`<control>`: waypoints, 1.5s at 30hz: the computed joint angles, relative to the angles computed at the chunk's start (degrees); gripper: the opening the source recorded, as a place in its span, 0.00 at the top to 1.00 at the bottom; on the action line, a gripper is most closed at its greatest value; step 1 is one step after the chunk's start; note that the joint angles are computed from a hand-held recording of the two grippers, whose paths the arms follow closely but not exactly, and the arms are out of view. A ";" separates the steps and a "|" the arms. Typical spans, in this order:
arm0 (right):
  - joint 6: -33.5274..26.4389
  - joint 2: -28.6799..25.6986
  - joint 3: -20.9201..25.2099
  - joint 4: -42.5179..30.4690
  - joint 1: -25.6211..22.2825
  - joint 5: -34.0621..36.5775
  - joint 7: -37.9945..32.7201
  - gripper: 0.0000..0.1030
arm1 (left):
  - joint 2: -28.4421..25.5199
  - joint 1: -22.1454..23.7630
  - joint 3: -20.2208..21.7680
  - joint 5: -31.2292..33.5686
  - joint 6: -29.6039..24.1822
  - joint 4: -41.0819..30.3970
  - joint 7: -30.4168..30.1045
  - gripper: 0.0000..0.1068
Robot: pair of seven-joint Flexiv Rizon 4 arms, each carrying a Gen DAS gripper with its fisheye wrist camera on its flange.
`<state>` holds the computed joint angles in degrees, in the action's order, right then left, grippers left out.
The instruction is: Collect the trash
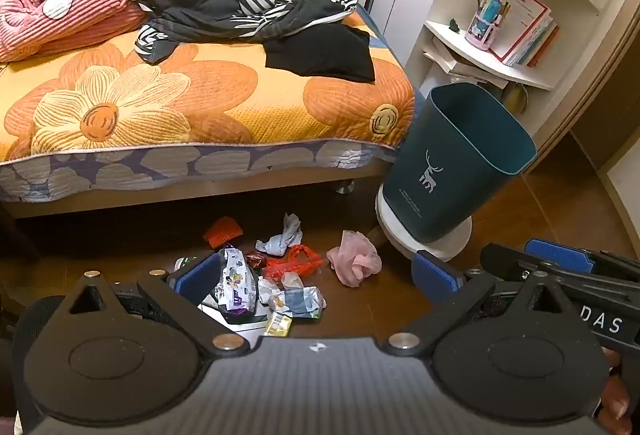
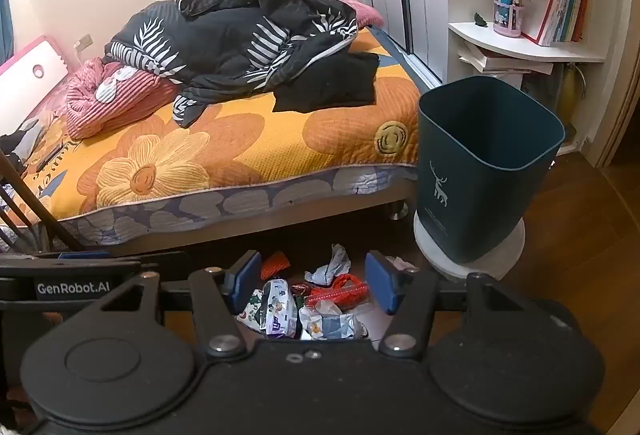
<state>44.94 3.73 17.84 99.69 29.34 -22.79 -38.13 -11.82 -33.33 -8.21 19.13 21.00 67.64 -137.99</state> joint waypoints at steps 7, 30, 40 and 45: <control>-0.37 -0.02 -0.07 -0.66 0.11 0.77 -0.64 0.44 | 0.09 -0.01 -0.12 0.13 1.29 0.46 0.40 0.04; -0.94 0.10 0.01 -0.96 0.09 0.28 -0.73 0.44 | 0.53 0.15 -0.20 0.79 0.89 0.08 0.66 0.04; -0.98 0.03 0.02 -1.05 0.13 -0.07 -0.71 0.44 | 0.50 0.15 -0.18 0.81 0.81 -0.04 0.74 0.04; -1.04 0.02 0.02 -1.06 0.15 -0.13 -0.65 0.44 | 0.49 0.14 -0.15 0.85 0.83 -0.03 0.61 0.04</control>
